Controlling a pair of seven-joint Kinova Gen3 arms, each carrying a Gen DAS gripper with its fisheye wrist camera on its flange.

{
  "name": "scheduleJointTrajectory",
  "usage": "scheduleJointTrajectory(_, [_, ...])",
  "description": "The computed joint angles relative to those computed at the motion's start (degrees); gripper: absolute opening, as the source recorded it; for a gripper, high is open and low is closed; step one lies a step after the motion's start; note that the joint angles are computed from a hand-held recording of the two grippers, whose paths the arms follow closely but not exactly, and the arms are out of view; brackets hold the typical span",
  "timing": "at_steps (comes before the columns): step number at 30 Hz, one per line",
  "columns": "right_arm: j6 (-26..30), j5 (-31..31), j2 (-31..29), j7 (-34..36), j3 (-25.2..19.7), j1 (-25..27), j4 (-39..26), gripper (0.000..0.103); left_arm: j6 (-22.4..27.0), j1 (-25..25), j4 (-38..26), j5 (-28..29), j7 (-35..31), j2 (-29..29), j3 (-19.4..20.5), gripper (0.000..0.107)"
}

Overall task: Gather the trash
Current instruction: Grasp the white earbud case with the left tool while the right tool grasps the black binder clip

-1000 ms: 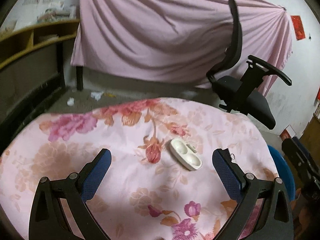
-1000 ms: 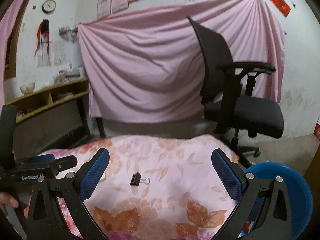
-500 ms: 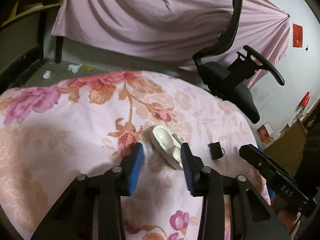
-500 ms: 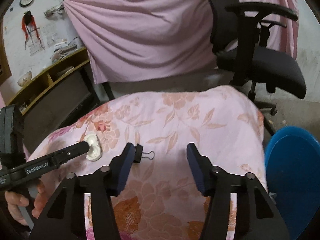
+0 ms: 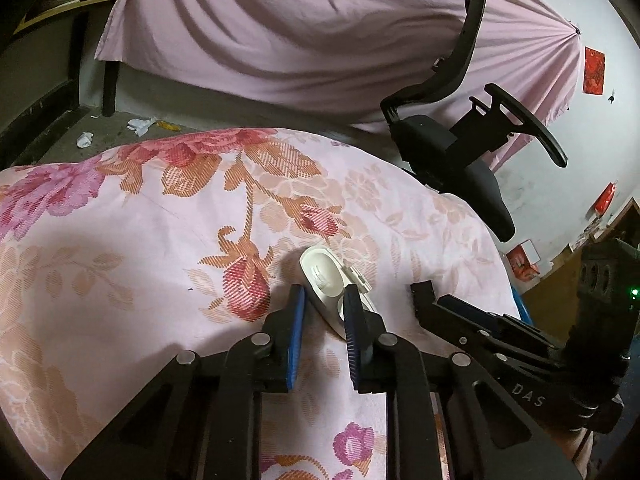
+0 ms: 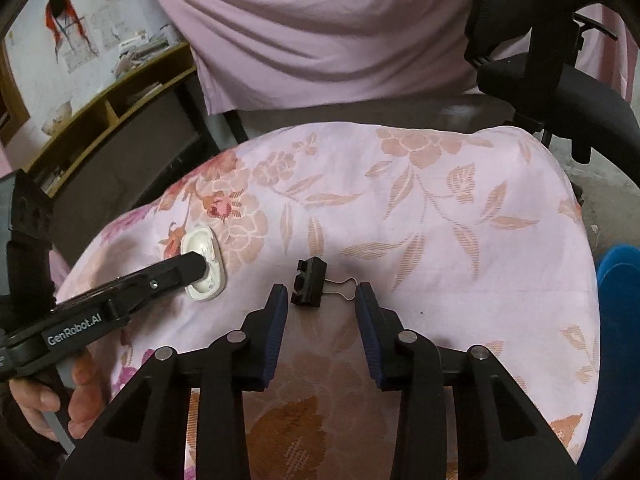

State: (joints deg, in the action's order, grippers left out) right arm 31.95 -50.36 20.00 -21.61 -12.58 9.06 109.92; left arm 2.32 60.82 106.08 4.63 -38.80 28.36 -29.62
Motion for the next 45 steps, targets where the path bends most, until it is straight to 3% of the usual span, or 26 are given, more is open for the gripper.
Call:
scheduleJointTrajectory(4, [-0.3,1.1,-0.1,-0.4,0.0,-0.7,0.0,0.013,-0.4,0.3,0.2,0.2,-0.2,0.0,-0.1,0.014])
scheduleJointTrajectory(10, [-0.1,0.7,-0.2,0.2,-0.4,-0.3,0.1,0.012,-1.6,0.7,0.7,1.2,-0.9,0.2,-0.3,0.012])
scheduleJointTrajectory(22, [0.7,-1.9,-0.1,2.9,-0.1,0.6,0.2,0.008,-7.6,-2.4,4.4,8.8,-8.0,-1.6,3.7,0.008])
scheduleJointTrajectory(29, [-0.9,-8.6,-1.6,10.0,-1.2,2.6,2.6,0.008,-11.6,-3.9,6.9,13.3,-12.1,-2.7,6.0,0.007])
scheduleJointTrajectory(37, [-1.6,-12.9,-2.4,13.8,0.6,1.3,3.9,0.008,-14.6,-6.8,9.1,17.7,-16.9,-3.9,9.9,0.007])
scheduleJointTrajectory(41, [-0.9,-9.7,-1.8,9.4,2.6,-0.7,2.5,0.011,-15.0,-8.9,9.6,19.4,-19.2,-4.5,12.3,0.007])
scheduleJointTrajectory(43, [-0.7,-8.0,-1.6,7.3,2.9,-1.1,2.0,0.028,-14.4,-9.2,9.2,20.9,-20.9,-4.5,12.7,0.007])
scheduleJointTrajectory(45, [-0.2,-7.0,-1.3,6.5,2.6,-0.7,1.4,0.033,-14.1,-10.0,9.0,22.0,-22.4,-4.6,13.5,0.007])
